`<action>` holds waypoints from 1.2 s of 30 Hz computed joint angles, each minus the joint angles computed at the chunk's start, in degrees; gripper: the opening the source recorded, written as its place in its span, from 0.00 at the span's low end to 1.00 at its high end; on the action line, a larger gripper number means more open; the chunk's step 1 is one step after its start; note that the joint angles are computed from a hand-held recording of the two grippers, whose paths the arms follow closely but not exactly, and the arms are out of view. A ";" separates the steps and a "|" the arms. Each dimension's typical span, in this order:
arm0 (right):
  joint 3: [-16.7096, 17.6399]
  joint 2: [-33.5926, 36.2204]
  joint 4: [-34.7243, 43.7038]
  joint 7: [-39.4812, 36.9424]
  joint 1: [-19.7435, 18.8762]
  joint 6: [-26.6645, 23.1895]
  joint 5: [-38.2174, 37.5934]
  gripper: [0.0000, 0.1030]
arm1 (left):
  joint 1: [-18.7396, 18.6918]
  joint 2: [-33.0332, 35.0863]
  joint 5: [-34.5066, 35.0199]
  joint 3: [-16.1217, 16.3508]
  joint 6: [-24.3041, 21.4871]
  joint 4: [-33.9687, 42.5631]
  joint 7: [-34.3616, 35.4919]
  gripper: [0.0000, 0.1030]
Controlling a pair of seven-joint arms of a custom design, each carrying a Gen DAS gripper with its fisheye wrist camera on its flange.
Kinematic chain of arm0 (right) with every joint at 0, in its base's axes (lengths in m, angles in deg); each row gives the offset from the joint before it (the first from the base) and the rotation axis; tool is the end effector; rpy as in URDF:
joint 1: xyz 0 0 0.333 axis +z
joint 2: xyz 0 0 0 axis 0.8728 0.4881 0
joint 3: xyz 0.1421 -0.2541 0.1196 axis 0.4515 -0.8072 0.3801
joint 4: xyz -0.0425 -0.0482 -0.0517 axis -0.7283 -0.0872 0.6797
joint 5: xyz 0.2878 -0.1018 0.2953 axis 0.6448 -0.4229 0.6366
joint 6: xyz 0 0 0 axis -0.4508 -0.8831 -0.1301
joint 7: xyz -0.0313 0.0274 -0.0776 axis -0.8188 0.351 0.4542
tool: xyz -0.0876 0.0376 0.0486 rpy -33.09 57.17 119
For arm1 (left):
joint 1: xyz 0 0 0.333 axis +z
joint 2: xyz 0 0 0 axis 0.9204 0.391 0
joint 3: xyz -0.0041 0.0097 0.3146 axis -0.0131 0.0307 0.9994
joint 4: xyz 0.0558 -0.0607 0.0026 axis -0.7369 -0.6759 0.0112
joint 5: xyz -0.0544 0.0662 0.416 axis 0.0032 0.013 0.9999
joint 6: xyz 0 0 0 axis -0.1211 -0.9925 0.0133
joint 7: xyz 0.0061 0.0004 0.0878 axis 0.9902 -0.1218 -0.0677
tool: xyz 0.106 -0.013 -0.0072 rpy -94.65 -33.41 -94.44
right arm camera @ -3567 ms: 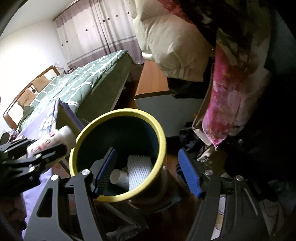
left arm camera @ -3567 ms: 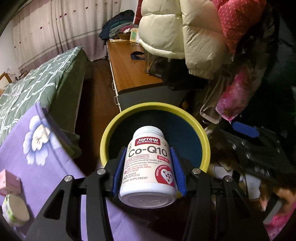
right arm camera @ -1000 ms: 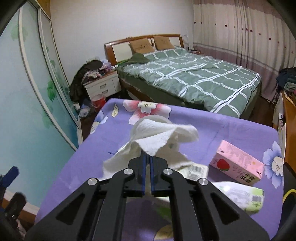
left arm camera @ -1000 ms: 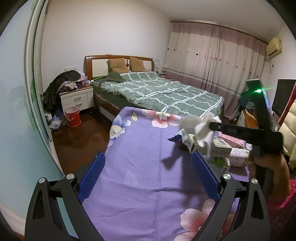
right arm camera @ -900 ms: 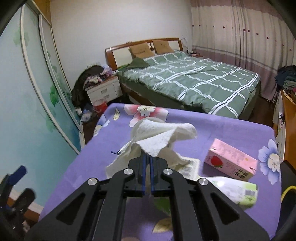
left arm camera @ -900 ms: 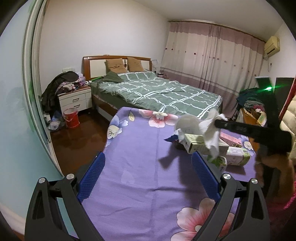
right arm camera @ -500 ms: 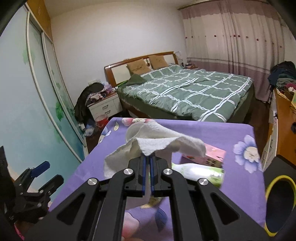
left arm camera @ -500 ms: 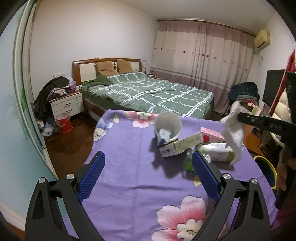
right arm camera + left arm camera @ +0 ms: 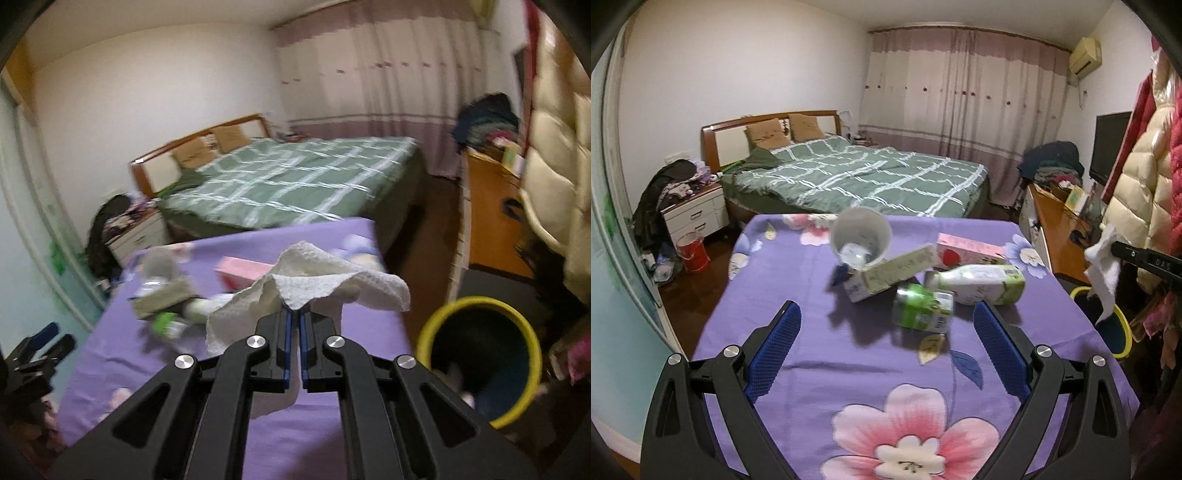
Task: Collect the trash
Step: 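Carry the tissue with the right gripper and drop it into the bin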
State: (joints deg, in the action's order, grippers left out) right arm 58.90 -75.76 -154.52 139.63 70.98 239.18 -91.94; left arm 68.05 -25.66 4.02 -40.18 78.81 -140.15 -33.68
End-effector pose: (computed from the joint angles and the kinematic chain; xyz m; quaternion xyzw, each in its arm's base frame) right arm 0.5293 0.2439 0.5409 -0.6416 0.6122 -0.2255 0.4034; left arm 0.4356 -0.2118 0.5206 -0.6531 0.5881 -0.3453 0.3294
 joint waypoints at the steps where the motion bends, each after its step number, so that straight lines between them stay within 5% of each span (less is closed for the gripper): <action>1: -0.13 -0.34 -0.77 1.58 -1.23 -0.43 -1.07 0.04 | -0.25 1.10 -0.17 -0.21 -0.20 0.76 0.27 0.90; 7: -1.85 0.97 -2.14 9.42 -6.12 -3.22 -7.34 0.05 | -1.45 6.64 1.61 -1.07 -2.04 5.20 -0.15 0.90; 15: -7.49 5.47 -0.87 12.40 -5.47 -6.79 -9.53 0.06 | -5.82 13.50 3.77 1.15 -4.92 10.66 0.22 0.90; 17: -8.55 5.84 -0.93 13.90 -5.17 -8.02 -11.04 0.14 | -7.00 15.10 3.55 1.94 -5.19 11.84 0.95 0.90; 19: -9.19 6.05 -0.76 15.73 -4.87 -9.00 -12.48 0.36 | -7.87 16.28 3.42 2.73 -5.21 12.65 1.43 0.90; 21: -9.62 6.05 -0.70 17.03 -4.59 -9.58 -13.50 0.43 | -8.55 17.40 3.49 3.33 -5.30 13.39 1.76 0.90; 30: -9.77 6.52 -0.61 15.55 -3.16 -8.77 -12.06 0.46 | -9.58 20.51 0.49 6.83 -2.68 13.76 7.20 0.90; 36: -9.69 7.30 0.83 14.88 -1.76 -8.11 -11.70 0.47 | -10.04 24.26 -8.90 9.12 0.82 14.57 20.15 0.90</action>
State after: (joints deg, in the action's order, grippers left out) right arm 49.21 -68.47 -153.69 154.52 69.23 231.07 -103.64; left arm 58.02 -1.40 -4.88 -31.06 79.64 -125.57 -13.53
